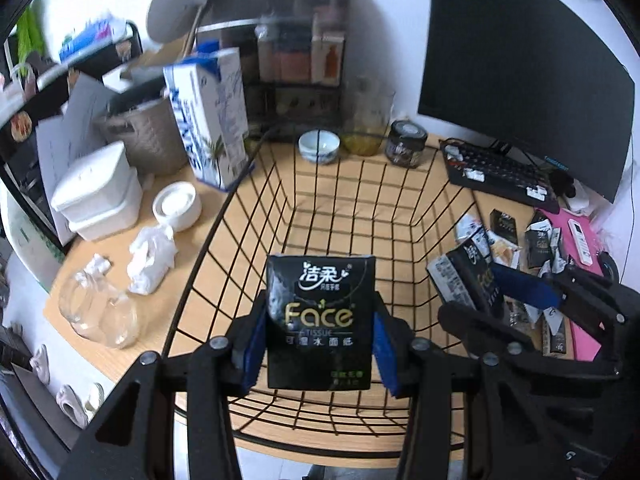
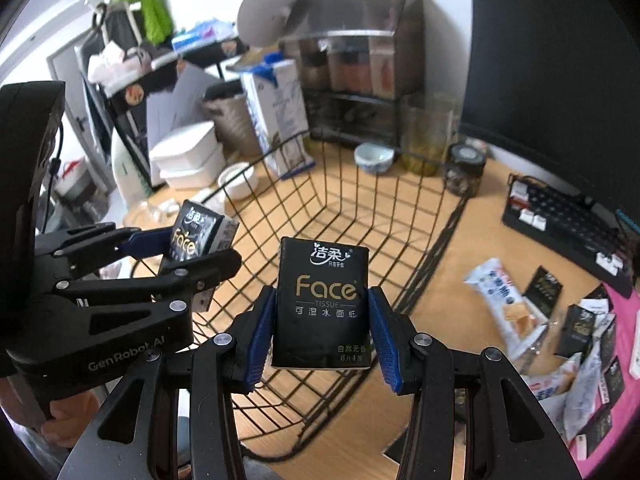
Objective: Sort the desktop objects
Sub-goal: 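Carry both black tissue packs over the wire basket with both grippers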
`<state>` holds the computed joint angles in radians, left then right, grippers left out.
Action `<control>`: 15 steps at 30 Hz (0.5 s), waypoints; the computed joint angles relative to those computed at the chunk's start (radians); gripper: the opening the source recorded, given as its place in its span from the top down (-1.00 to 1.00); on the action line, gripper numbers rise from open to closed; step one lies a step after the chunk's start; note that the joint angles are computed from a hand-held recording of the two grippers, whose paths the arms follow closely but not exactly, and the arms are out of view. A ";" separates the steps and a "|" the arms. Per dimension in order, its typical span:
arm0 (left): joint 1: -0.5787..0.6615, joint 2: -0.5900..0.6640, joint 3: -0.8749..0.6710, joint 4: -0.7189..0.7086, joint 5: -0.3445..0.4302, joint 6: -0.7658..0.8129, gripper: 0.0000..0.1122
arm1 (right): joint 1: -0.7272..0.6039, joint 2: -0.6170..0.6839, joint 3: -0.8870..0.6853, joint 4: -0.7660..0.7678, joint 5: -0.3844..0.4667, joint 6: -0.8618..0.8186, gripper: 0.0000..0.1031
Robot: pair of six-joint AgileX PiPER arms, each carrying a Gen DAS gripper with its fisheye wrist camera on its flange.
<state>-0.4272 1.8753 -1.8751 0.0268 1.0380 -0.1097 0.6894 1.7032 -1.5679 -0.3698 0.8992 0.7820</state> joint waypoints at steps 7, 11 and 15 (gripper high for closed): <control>0.027 0.037 -0.005 -0.045 0.010 0.029 0.08 | -0.016 0.061 -0.050 0.017 0.021 -0.029 0.10; 0.022 0.037 -0.001 -0.037 0.016 0.020 0.06 | -0.012 0.061 -0.038 -0.002 0.025 -0.011 0.06; 0.007 0.024 0.012 -0.003 0.008 -0.002 -0.16 | -0.009 0.032 -0.006 -0.030 0.011 0.026 0.00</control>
